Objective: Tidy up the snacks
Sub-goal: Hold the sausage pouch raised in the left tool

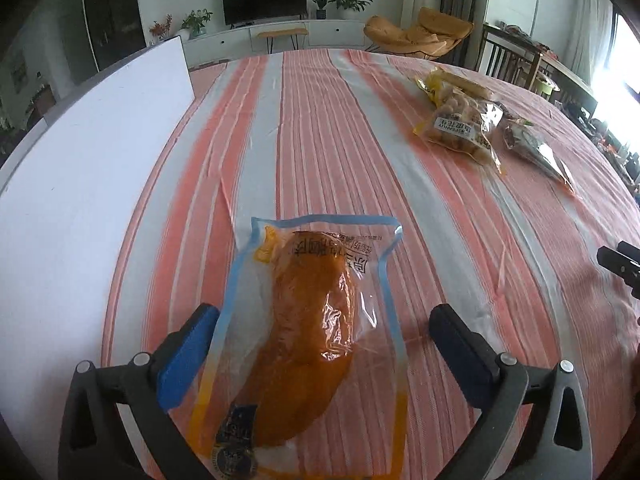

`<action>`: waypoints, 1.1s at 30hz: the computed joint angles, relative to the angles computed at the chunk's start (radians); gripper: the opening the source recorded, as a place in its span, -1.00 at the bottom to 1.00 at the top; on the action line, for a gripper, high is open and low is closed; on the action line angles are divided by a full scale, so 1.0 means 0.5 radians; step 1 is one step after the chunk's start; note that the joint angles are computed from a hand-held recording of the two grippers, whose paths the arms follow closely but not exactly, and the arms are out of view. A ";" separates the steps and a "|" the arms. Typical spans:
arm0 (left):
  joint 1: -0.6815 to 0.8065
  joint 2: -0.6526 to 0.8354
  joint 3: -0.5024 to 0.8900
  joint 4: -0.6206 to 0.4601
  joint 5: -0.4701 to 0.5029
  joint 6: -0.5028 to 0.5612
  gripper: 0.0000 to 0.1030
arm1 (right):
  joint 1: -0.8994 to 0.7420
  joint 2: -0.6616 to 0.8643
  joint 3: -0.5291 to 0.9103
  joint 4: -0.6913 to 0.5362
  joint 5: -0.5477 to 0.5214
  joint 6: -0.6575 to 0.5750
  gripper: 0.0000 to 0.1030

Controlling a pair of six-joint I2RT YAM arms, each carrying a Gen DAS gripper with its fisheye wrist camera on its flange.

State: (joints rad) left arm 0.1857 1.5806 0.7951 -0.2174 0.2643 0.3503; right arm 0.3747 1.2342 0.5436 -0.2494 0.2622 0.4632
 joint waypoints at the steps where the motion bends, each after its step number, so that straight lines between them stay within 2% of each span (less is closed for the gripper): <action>1: 0.006 -0.013 -0.015 0.007 0.000 0.001 1.00 | 0.002 0.005 0.001 0.003 0.001 0.002 0.97; 33: 0.020 -0.052 -0.052 0.018 -0.012 0.005 1.00 | -0.004 -0.008 -0.010 0.009 -0.005 0.003 0.98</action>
State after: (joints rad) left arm 0.1958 1.5545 0.7690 -0.2082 0.2581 0.3529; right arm 0.3726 1.2301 0.5384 -0.2448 0.2595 0.4645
